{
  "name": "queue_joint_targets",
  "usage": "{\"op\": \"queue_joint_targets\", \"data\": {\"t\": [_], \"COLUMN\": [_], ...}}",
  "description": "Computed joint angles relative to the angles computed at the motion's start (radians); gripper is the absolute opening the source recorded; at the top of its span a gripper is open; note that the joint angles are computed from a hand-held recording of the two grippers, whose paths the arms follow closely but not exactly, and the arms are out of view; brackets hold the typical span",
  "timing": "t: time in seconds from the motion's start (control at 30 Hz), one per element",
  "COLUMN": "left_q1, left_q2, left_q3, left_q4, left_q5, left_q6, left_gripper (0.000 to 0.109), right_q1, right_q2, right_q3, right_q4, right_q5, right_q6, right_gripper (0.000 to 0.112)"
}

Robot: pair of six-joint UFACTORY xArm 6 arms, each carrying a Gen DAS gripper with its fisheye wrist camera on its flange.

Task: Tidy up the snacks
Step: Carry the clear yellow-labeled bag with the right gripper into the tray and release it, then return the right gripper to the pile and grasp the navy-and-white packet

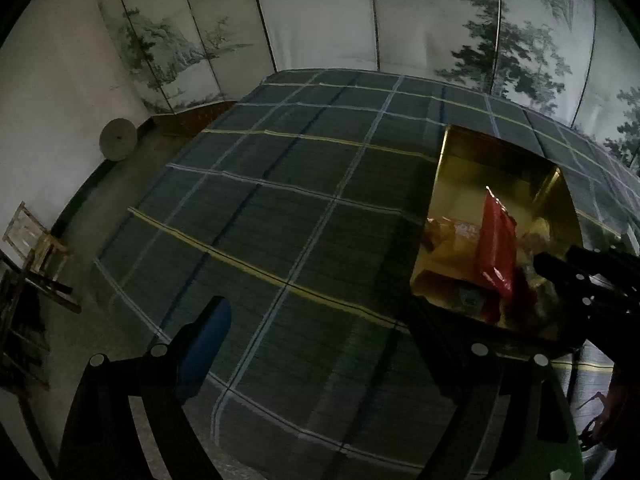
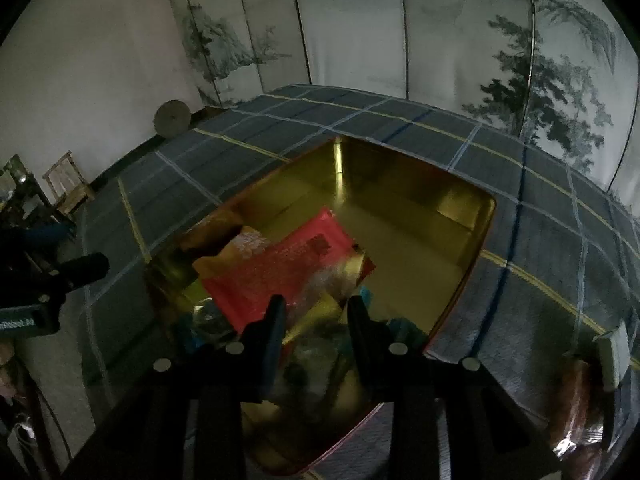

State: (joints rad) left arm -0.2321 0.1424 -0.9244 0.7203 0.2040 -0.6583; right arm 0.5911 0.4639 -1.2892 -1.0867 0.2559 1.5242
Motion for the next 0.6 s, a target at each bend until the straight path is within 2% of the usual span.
{"op": "queue_joint_targets", "data": {"t": [0.03, 0.1, 0.23, 0.33, 0.5, 0.6], "left_q1": [-0.001, -0.005, -0.011, -0.017, -0.036, -0.051], "left_q2": [0.003, 0.0, 0.001, 0.008, 0.013, 0.012], "left_q3": [-0.002, 0.002, 0.006, 0.002, 0.002, 0.004], "left_q4": [-0.003, -0.016, -0.036, -0.069, -0.121, -0.125], "left_q5": [-0.001, -0.003, -0.004, -0.001, -0.011, -0.017], "left_q6": [0.001, 0.011, 0.027, 0.047, 0.086, 0.097], "left_gripper": [0.087, 0.087, 0.087, 0.087, 0.087, 0.087], "right_q1": [0.001, 0.003, -0.003, -0.016, -0.044, -0.095], "right_q2": [-0.003, -0.012, -0.06, -0.114, -0.242, -0.335], "right_q3": [0.0, 0.004, 0.035, 0.086, 0.219, 0.326], "right_q4": [-0.021, -0.078, -0.221, -0.263, -0.298, -0.298], "right_q5": [0.005, 0.02, 0.029, 0.026, 0.074, 0.061], "right_q6": [0.021, 0.077, 0.233, 0.285, 0.319, 0.316], "right_gripper": [0.038, 0.052, 0.053, 0.053, 0.054, 0.054]}}
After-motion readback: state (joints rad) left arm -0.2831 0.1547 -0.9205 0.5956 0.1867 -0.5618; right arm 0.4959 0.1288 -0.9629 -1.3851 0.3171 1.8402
